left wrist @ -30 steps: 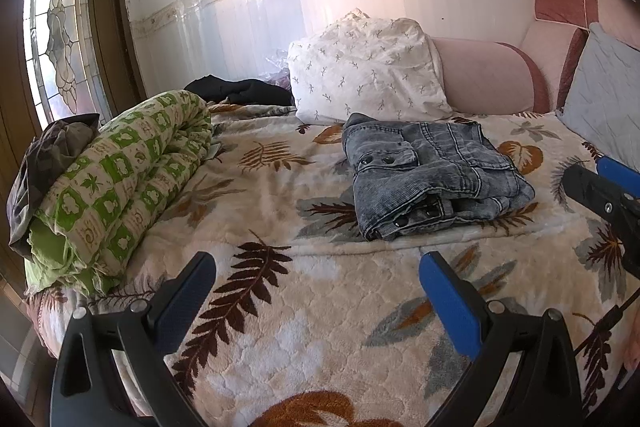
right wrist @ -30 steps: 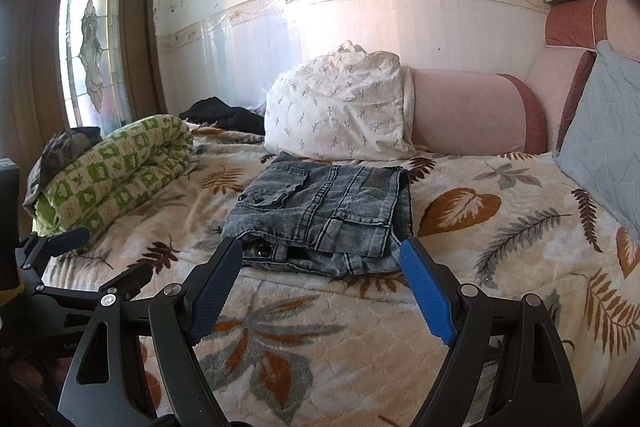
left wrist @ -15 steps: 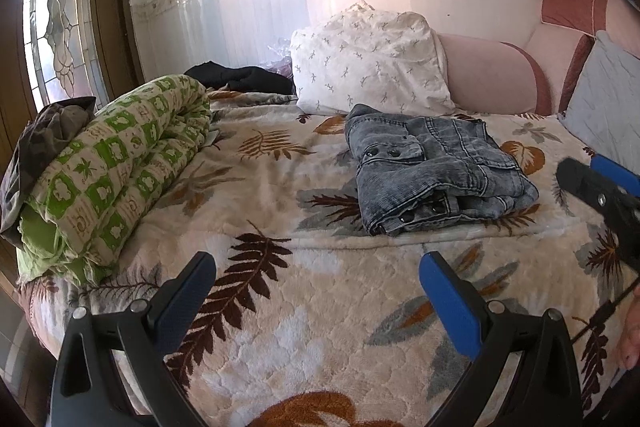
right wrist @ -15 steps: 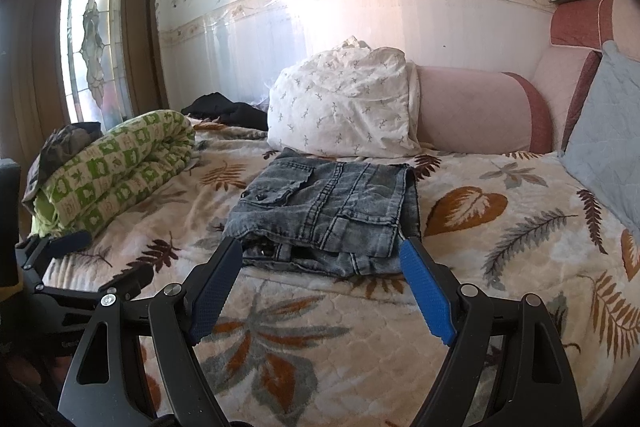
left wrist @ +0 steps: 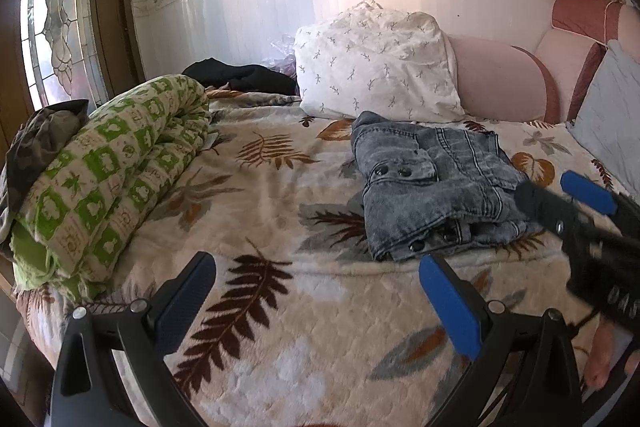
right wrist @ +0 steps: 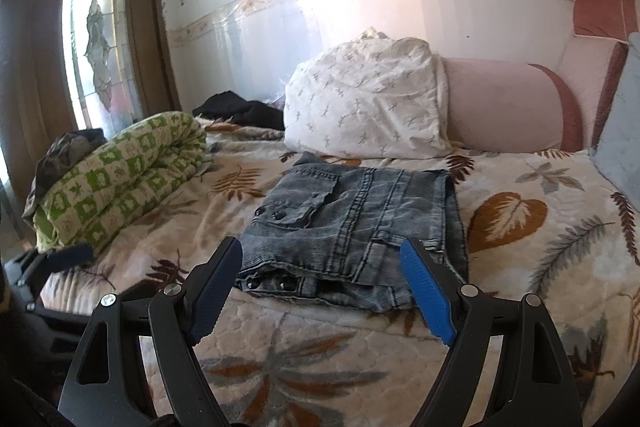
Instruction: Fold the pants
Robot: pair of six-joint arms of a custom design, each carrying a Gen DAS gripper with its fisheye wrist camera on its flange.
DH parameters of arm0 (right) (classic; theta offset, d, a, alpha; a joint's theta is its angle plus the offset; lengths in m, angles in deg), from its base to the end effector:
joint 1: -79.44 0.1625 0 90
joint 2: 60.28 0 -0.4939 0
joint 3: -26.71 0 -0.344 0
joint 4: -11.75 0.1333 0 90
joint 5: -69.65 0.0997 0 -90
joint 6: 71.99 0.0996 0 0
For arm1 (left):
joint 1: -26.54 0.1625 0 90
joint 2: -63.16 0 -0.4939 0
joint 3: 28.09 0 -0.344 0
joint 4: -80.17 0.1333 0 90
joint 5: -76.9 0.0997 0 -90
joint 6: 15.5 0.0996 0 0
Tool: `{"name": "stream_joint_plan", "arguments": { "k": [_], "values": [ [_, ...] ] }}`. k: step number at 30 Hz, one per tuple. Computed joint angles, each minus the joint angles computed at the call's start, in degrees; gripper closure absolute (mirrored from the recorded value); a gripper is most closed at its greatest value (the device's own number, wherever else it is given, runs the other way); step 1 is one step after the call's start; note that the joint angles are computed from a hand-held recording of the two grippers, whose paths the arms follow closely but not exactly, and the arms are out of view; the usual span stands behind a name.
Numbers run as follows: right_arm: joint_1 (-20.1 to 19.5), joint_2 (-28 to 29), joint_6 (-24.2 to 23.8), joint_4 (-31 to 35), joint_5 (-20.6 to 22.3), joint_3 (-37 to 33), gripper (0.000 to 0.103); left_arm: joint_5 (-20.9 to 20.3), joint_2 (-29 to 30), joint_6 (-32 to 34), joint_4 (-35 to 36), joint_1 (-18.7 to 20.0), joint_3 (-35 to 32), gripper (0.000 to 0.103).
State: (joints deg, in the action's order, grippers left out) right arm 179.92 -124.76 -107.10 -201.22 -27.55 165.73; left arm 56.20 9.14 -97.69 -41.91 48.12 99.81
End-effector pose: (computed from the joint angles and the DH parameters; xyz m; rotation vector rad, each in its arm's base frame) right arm 0.1997 -0.4152 0.2857 0.9485 -2.4487 1.1181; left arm -0.3226 -0.3712 0.1390 0.2740 1.9746 -1.1019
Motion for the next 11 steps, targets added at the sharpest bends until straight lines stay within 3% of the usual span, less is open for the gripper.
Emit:
{"name": "stream_joint_plan", "arguments": {
  "k": [11],
  "values": [
    [-0.13,0.28,-0.59,1.34,0.61,-0.74,0.022,-0.22,1.34,5.1,-8.0,2.23,0.11,0.0]
  ]
}}
